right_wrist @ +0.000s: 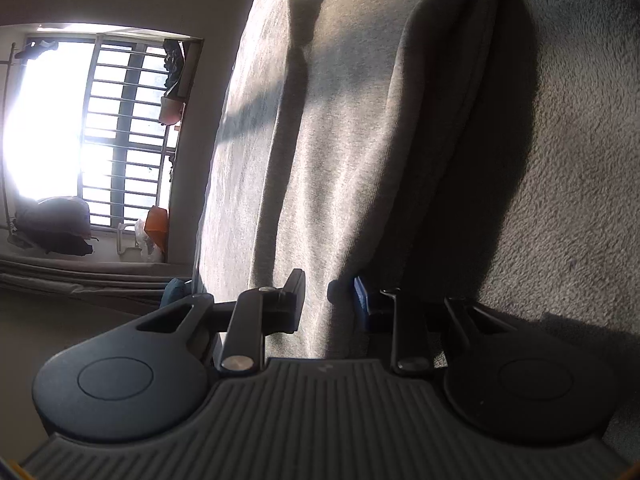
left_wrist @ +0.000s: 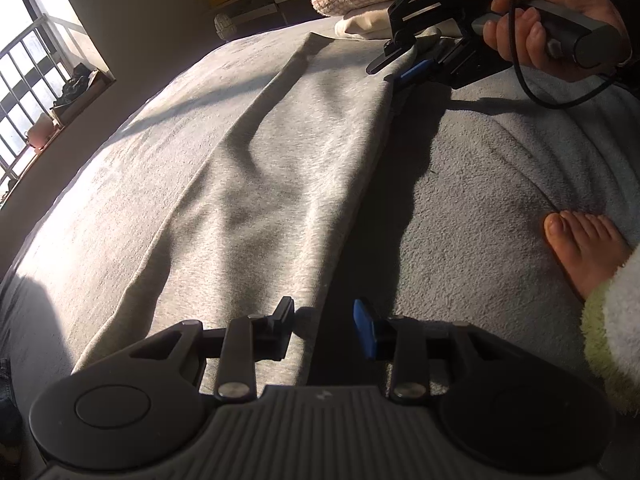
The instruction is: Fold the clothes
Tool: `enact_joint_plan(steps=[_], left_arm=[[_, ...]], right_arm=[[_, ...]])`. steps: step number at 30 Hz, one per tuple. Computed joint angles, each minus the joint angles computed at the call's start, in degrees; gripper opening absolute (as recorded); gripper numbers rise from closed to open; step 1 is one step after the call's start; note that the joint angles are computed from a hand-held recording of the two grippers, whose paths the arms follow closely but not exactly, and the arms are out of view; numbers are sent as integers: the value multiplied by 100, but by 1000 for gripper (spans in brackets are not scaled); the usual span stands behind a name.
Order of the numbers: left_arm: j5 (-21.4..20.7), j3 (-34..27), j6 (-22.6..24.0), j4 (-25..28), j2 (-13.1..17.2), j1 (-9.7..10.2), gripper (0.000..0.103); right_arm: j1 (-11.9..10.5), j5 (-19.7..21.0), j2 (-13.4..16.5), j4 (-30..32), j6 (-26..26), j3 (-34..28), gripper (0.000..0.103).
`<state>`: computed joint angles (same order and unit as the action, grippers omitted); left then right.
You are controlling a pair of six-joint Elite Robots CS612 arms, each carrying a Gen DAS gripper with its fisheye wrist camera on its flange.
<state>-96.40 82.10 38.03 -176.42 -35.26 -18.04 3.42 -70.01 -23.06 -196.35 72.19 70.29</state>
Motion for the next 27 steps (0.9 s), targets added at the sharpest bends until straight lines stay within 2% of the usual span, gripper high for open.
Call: enact_joint_plan(steps=[6, 7, 8, 17, 19, 21, 24, 27], left_arm=[[40, -26, 95, 93, 35, -2, 36], [75, -31, 152, 122, 46, -11, 37], [110, -35, 207, 142, 57, -20, 37], [129, -99, 172, -242, 148, -42, 37], [68, -130, 71, -322, 154, -28, 33], [-22, -193, -122, -261, 147, -6, 19], [-104, -278, -413, -133, 144, 30, 9], [-171, -370, -779, -107, 147, 78, 5]], right_arm=[[-30, -302, -4, 217, -83, -32, 21], [-43, -290, 27, 164, -98, -75, 12], [-57, -252, 55, 94, -134, -122, 7], [-104, -61, 123, 35, -676, -465, 5], [-112, -40, 130, 47, -733, -511, 5], [-117, -4, 131, 100, -819, -560, 5], [-128, 59, 123, 187, -1018, -611, 5], [-143, 130, 118, 253, -1199, -642, 5]])
